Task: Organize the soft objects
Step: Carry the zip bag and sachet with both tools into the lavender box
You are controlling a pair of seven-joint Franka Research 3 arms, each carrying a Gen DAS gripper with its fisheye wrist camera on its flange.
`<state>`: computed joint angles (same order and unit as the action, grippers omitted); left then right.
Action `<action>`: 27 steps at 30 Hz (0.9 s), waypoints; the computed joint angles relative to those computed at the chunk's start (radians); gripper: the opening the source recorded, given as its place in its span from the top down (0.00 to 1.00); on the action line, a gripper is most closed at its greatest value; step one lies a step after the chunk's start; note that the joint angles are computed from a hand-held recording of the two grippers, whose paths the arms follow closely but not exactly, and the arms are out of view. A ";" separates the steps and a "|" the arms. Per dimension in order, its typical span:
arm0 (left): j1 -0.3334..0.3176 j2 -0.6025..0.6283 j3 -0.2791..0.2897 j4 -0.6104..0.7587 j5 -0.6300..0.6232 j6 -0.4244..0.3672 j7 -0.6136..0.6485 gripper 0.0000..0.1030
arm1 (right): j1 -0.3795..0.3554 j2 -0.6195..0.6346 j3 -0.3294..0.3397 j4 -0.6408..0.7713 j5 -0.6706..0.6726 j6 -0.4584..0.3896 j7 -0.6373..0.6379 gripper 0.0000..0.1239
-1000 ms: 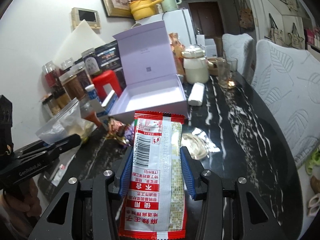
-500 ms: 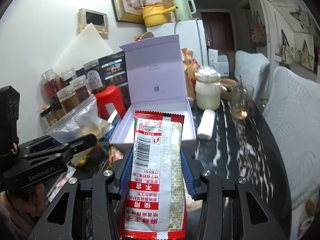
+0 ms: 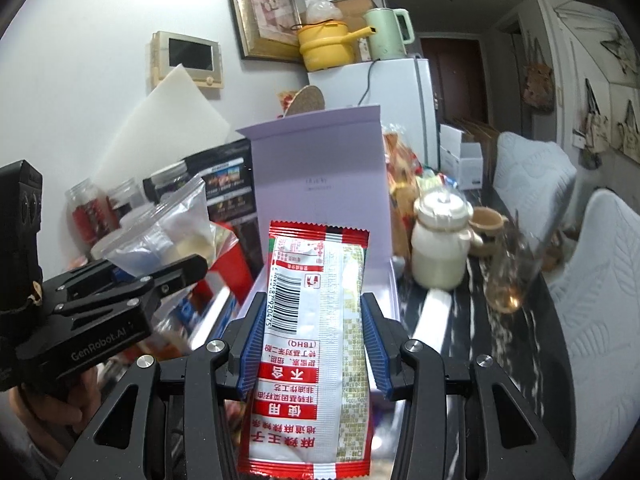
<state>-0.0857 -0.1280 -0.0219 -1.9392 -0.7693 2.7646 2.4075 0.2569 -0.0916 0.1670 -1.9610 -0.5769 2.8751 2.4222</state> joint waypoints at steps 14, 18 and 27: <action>0.098 0.273 -0.123 0.300 0.140 0.057 -0.164 0.62 | 0.080 0.262 -0.132 0.306 0.190 0.011 -0.227 0.64; 0.122 0.343 -0.152 0.363 0.225 0.038 -0.250 0.62 | 0.090 0.337 -0.151 0.393 0.283 -0.015 -0.337 0.64; 0.128 0.484 -0.168 0.475 0.491 -0.026 -0.462 0.62 | 0.116 0.472 -0.201 0.540 0.423 -0.087 -0.466 0.64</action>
<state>0.0426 0.3558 -0.1902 -1.4639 -0.2788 2.7384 1.9450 0.3727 0.3804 -0.0343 -1.4213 -0.1535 2.7884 1.9559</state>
